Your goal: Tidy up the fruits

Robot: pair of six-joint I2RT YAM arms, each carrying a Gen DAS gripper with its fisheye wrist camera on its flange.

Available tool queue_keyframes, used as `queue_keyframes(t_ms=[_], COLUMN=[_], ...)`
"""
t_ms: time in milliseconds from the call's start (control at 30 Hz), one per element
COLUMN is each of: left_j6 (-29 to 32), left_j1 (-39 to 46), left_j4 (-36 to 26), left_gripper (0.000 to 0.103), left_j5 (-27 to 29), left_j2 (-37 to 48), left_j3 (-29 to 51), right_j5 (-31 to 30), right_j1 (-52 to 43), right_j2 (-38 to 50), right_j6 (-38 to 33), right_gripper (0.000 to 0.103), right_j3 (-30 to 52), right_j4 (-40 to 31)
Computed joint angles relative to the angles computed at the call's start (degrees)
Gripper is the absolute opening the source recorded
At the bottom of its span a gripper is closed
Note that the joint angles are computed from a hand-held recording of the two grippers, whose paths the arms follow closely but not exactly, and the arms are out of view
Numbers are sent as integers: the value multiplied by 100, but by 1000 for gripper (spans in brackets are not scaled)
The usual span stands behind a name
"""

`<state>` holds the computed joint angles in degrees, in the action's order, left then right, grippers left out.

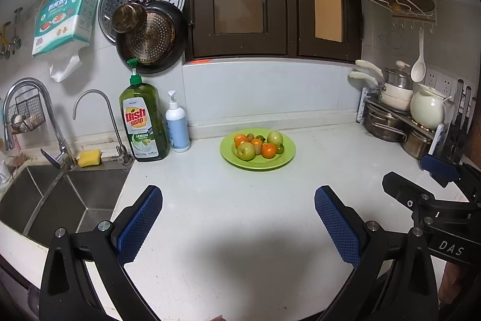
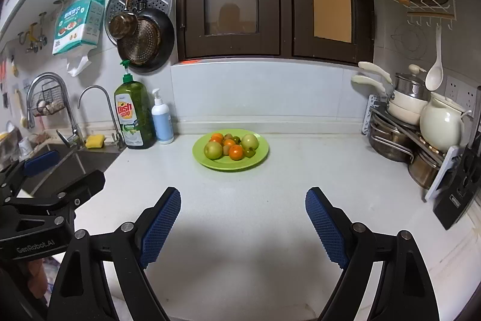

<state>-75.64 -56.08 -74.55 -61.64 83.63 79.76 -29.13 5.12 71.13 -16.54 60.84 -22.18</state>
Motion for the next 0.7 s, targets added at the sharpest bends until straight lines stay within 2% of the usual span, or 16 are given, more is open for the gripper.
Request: queue_keyframes(t_ms=[300,700], left_j6=[-671,-1060], left_j1=[-267,-438], left_j4=[-613,-998], left_gripper=[103,103], left_j5=[-84,-108], left_j2=[285,506], left_j3=[280,494], right_j5=[-212,-410], right_j1=[-211,-412], right_j2=[-110,-172], right_j6=[-135,-270], right_gripper=[86,86], right_j3=[-111,-162], right_j4=[-86,-178])
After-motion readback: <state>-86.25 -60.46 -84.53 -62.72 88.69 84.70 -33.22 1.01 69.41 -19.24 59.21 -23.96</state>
